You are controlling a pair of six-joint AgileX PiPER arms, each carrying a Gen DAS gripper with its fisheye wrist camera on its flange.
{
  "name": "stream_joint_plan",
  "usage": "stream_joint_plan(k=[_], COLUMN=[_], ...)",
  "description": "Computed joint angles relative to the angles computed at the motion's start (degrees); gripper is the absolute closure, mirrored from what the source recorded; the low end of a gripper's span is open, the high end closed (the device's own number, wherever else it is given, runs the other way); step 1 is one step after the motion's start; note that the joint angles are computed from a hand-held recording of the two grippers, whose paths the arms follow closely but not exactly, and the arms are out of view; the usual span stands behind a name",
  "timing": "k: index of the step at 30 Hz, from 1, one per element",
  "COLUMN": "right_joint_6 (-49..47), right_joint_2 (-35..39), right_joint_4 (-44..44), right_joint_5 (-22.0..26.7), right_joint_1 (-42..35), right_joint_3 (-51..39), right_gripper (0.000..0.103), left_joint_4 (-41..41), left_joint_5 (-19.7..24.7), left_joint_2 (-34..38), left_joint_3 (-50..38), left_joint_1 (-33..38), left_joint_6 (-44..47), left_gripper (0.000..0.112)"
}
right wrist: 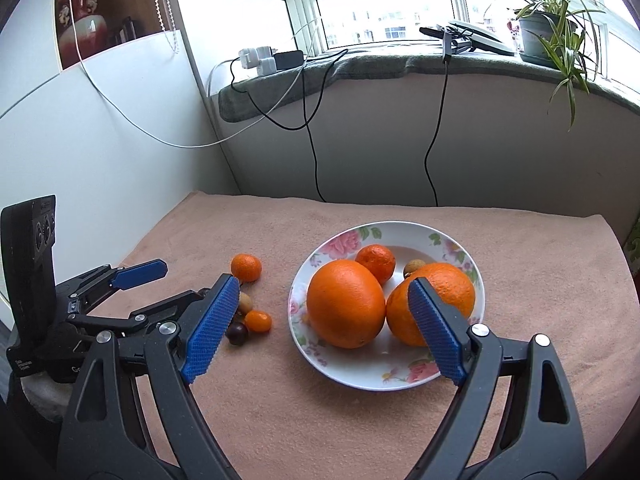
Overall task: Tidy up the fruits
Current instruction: 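Withdraw both grippers from the plate toward the dark purple plums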
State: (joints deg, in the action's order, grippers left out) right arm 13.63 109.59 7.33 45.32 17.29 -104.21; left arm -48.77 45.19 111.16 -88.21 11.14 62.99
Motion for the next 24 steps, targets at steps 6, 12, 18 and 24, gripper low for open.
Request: stream_joint_plan(k=[6,12,18,24], right_joint_6=[-1.70,-4.43,-6.47,-8.11], right_joint_2=[0.69,2.25,4.14,8.95], right_joint_4=[1.93,5.32,7.58,10.70], right_joint_5=[-0.19,-0.09,0.68,4.36], right_joint_1=[1.50,3.27,5.61,6.60], right_joint_3=[0.61,0.95,0.42,-4.20], right_gripper=[0.014,0.014,0.018,0.036], left_joint_4=[1.62,1.81,1.51,1.63], left_joint_5=[-1.54,-0.37,2.60,6.86], left_joint_2=[0.35,2.90,5.18,8.66], left_joint_3=[1.71,1.01,-1.02,-5.60], left_joint_1=[2.96,5.84,7.38,8.15], left_joint_6=[2.28,2.65,2.24,0.52], left_gripper=[0.032,0.033,0.045,0.059])
